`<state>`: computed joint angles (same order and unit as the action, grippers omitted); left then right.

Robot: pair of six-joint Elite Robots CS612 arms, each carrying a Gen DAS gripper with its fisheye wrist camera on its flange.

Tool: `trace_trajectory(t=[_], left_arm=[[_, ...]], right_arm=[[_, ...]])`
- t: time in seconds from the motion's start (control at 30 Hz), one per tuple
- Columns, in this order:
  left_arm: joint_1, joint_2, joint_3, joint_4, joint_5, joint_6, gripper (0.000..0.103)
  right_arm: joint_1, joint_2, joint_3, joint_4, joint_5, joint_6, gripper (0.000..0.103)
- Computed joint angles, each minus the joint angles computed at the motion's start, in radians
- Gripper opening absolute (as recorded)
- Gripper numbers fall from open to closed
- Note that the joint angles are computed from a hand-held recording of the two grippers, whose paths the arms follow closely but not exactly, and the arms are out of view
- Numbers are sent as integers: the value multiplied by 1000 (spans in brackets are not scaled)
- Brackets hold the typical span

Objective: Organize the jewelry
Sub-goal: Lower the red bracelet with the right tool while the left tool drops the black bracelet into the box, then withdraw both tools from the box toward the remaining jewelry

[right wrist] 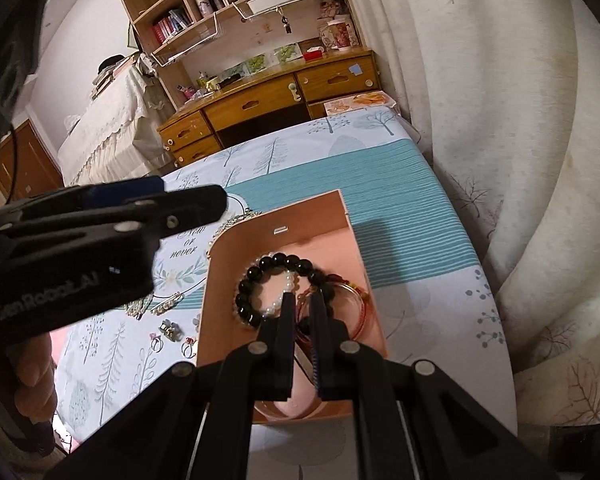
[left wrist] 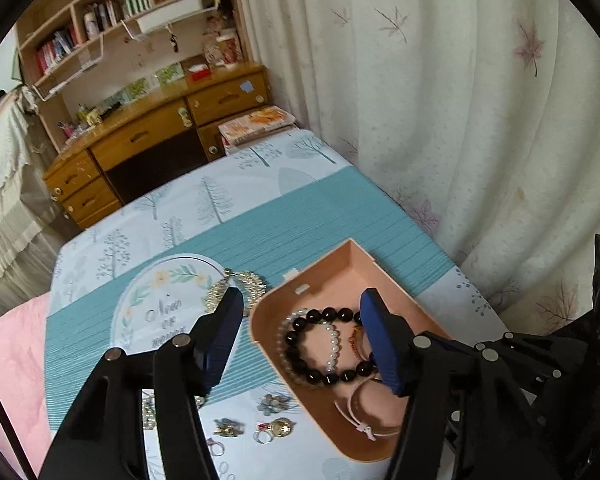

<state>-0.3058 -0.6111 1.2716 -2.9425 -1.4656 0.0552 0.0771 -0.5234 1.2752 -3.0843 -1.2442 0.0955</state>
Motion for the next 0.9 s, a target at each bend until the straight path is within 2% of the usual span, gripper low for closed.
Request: trace_trajectory(t=[0.63, 0.9], left_arm=[[24, -36, 79, -2, -2, -58, 60], [48, -57, 132, -10, 13, -100, 60]], right_arm=[[18, -15, 15, 9, -29, -22, 7], [34, -26, 25, 21, -50, -50, 7]])
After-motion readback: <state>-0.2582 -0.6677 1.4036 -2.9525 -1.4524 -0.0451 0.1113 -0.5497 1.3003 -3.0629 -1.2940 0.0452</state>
